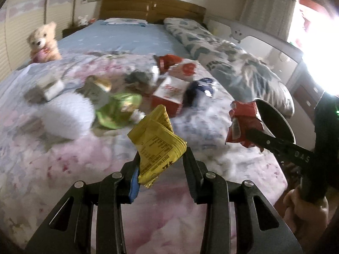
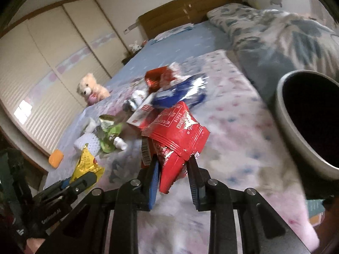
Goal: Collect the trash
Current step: 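Carry the yellow wrapper with the left tool while the right tool carries the red bag over the bin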
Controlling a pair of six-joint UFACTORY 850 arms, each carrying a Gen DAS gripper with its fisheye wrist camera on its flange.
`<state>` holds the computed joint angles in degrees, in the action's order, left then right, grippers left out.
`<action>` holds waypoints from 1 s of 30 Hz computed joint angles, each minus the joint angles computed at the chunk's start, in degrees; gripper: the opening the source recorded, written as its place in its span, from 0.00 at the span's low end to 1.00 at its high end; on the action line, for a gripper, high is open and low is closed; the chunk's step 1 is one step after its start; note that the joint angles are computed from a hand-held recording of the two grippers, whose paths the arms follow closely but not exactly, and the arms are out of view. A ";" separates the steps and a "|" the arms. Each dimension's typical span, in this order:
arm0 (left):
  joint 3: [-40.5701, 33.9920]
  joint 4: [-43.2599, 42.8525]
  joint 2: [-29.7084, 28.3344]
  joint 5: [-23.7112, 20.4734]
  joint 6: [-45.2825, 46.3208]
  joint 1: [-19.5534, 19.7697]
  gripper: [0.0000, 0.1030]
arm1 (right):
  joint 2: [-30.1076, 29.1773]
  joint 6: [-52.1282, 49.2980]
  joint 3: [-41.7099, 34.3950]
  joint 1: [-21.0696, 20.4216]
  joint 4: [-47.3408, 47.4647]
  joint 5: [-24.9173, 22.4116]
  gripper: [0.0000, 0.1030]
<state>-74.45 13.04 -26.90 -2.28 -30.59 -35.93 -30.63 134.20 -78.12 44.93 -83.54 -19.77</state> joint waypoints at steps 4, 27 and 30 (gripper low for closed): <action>-1.88 -9.90 -1.01 -0.68 11.08 -1.45 0.34 | 3.33 5.71 4.50 0.24 -3.30 -1.89 0.25; -16.33 -29.25 -9.05 -6.48 36.88 -8.56 0.34 | 17.11 13.09 20.36 -0.45 -3.88 -11.53 0.25; -18.10 -29.50 -10.06 -7.05 37.74 -9.03 0.34 | 18.20 13.32 21.67 -0.81 -3.13 -12.15 0.25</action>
<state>-92.55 -16.46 -36.96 -9.32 7.15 -44.96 -12.44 147.52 -56.45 44.12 -86.68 -31.92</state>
